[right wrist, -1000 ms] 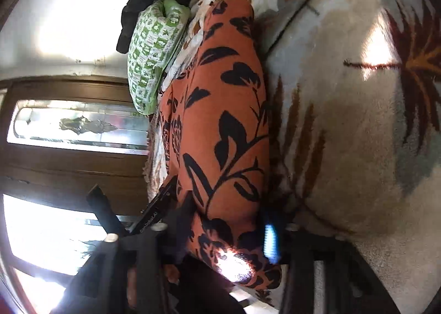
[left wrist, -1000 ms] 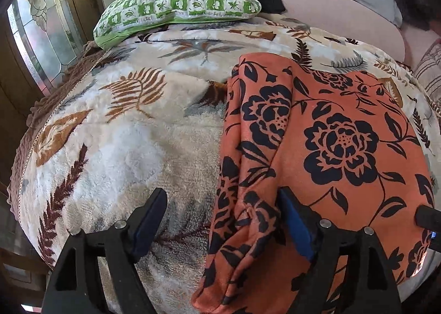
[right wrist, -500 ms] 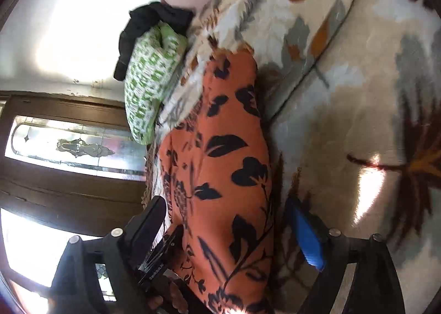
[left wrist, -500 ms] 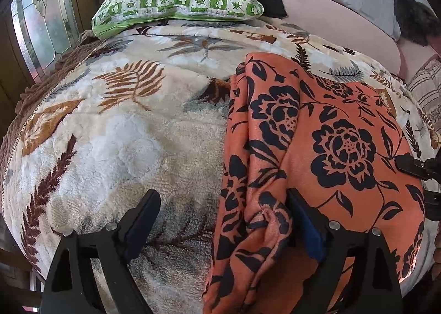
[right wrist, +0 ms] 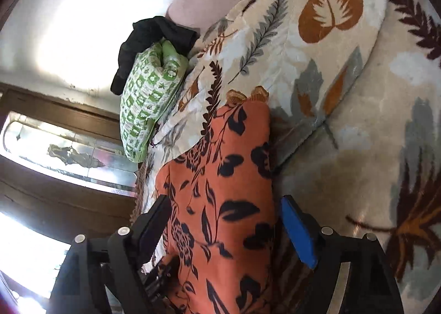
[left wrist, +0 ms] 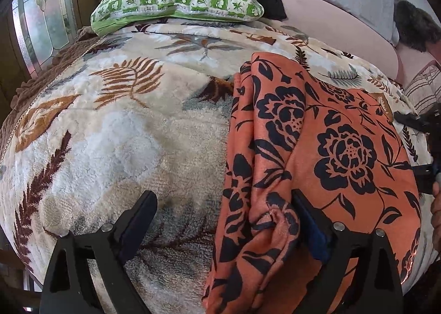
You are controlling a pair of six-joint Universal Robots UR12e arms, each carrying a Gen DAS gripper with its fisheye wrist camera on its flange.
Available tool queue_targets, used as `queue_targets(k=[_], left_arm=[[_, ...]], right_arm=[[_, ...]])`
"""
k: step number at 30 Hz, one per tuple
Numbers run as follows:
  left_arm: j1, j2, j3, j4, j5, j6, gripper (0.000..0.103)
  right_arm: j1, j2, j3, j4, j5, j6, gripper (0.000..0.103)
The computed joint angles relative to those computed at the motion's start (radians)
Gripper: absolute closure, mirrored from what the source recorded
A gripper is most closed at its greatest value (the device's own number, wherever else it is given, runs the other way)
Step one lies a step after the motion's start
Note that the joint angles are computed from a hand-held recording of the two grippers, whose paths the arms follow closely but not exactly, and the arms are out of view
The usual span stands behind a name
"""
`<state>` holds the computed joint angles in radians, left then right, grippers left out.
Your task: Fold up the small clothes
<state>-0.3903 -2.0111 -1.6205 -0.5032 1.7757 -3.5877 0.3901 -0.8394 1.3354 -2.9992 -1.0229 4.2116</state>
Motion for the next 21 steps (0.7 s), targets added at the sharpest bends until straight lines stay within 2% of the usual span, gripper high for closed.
queue_targets(k=[1,2,4,5,6,7,8,10,12,13,14,16,17,18,19,20,21], left_arm=[[0.002,0.001,-0.002,0.001,-0.006,-0.002,0.007],[0.004,0.002,-0.004,0.003,-0.011,-0.004,0.007],[0.006,0.002,-0.007,0.008,-0.018,-0.008,0.006],[0.005,0.001,-0.005,0.006,-0.020,-0.013,0.006],[0.004,0.000,-0.002,0.003,-0.018,-0.015,0.006],[0.002,0.000,-0.001,0.002,-0.011,-0.010,0.006],[0.002,0.001,-0.003,0.005,-0.008,-0.005,0.006],[0.005,0.003,-0.007,0.008,-0.019,-0.014,0.006],[0.005,0.003,-0.006,0.006,-0.020,-0.023,0.006],[0.003,0.002,-0.005,0.005,-0.015,-0.025,0.006],[0.003,0.002,-0.005,0.005,-0.012,-0.024,0.006],[0.004,0.003,-0.007,0.010,-0.017,-0.023,0.006],[0.005,0.003,-0.009,0.012,-0.021,-0.025,0.006],[0.006,0.004,-0.010,0.014,-0.022,-0.026,0.006],[0.005,0.004,-0.011,0.015,-0.021,-0.024,0.006],[0.005,0.004,-0.013,0.020,-0.020,-0.023,0.006],[0.004,0.004,-0.013,0.019,-0.017,-0.022,0.006]], right_arm=[[0.002,0.029,-0.043,0.048,0.028,-0.006,0.053],[0.005,0.031,-0.070,0.124,0.014,-0.053,0.075],[0.039,0.012,-0.113,0.229,-0.125,-0.227,0.076],[0.051,0.010,-0.126,0.269,-0.175,-0.270,0.076],[0.052,0.013,-0.132,0.307,-0.185,-0.273,0.076],[0.047,0.015,-0.126,0.310,-0.174,-0.240,0.067],[0.042,0.009,-0.113,0.292,-0.167,-0.210,0.053],[0.047,-0.021,-0.084,0.279,-0.199,-0.213,0.032],[0.058,-0.051,-0.064,0.268,-0.238,-0.268,0.031],[0.059,-0.061,-0.045,0.240,-0.229,-0.267,0.031],[0.059,-0.069,-0.026,0.204,-0.217,-0.241,0.027],[0.064,-0.065,-0.011,0.188,-0.215,-0.167,0.018],[0.067,-0.058,-0.011,0.194,-0.193,-0.148,0.018],[0.062,-0.049,-0.005,0.198,-0.132,-0.136,0.019],[0.067,-0.022,-0.035,0.199,-0.080,-0.134,0.039],[0.069,-0.023,-0.033,0.212,-0.068,-0.151,0.067],[0.073,-0.031,-0.029,0.216,-0.097,-0.161,0.067]])
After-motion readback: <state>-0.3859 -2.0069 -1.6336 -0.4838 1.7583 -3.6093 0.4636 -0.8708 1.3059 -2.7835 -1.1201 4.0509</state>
